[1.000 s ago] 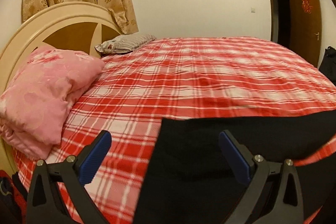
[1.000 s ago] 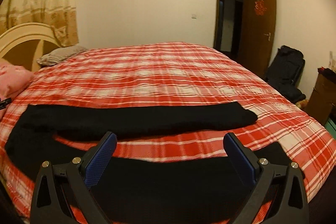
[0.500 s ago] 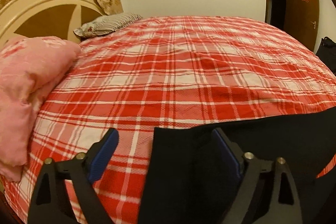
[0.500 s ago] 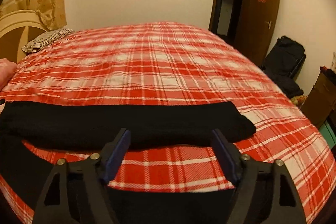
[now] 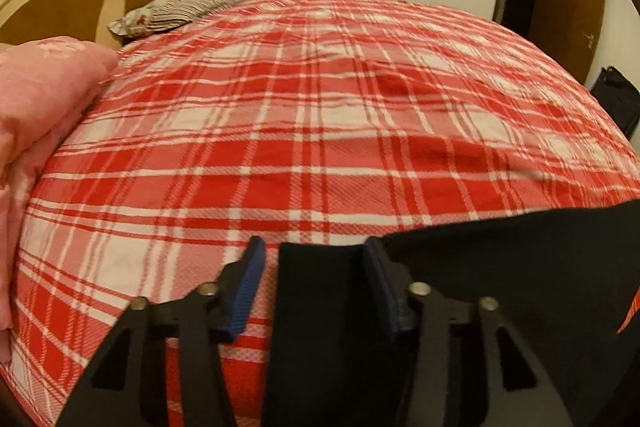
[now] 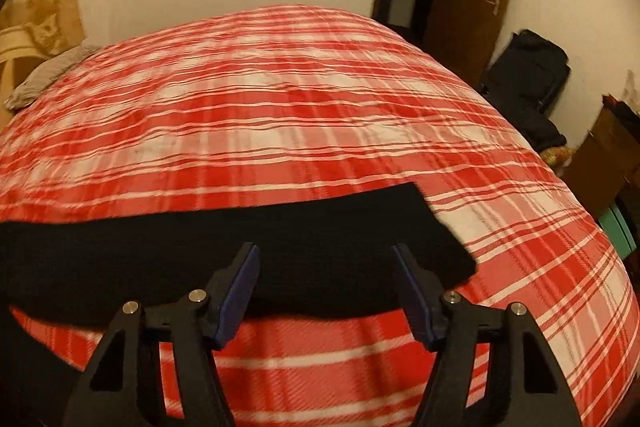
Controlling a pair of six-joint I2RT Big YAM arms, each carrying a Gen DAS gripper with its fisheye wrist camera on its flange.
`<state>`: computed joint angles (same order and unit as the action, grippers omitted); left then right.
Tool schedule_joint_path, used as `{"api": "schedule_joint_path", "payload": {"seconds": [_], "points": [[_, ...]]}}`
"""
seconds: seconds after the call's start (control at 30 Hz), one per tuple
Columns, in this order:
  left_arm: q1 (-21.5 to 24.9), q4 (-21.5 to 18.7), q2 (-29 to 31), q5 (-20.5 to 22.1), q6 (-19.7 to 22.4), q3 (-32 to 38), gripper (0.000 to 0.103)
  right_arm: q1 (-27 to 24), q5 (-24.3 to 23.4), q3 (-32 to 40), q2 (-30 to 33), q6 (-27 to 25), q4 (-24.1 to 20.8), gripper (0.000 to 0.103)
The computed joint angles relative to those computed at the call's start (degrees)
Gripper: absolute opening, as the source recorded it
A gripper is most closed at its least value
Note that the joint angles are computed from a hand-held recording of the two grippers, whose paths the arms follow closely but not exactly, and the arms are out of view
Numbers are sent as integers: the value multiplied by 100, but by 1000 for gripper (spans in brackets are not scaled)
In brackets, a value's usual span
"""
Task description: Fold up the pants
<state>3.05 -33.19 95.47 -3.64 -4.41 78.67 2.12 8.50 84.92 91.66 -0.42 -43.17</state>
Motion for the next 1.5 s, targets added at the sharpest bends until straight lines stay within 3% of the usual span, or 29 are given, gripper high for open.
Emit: {"api": "schedule_joint_path", "payload": {"seconds": [0.2, 0.43, 0.6, 0.73, 0.8, 0.87, 0.93, 0.97, 1.07, 1.5], "points": [[29, -58, 71, 122, -29, 44, 44, -489, 32, 895, 657, 234, -431, 68], [16, -215, 206, 123, -16, 199, 44, -901, -532, 1994, 1537, 654, -1061, 68], [-19, -278, 260, 64, 48, 272, 44, -864, -500, 2546, 2081, 348, -1276, 68], [-66, -264, 252, -61, 131, 271, 45, -914, -779, 2948, 2456, 373, -1559, 68], [-81, -243, 229, -106, 173, 249, 45, -884, -805, 3024, 2505, 240, -1661, 58], [-99, -248, 221, -137, 260, 252, 44, -870, -923, 3070, 2523, 124, -1747, 27], [-97, -260, 227, -20, 319, 266, 30, -845, -874, 3050, 2492, 39, -1784, 18], [-99, -271, 228, 91, 345, 273, 20, -847, -885, 3034, 2478, 15, -1778, 10], [-156, -280, 217, -26, 445, 288, 17, -848, -922, 2828, 2299, 20, -1604, 7], [-7, 441, -630, 511, 291, -350, 16, -891, -1521, 1085, 671, -272, -161, 6]]}}
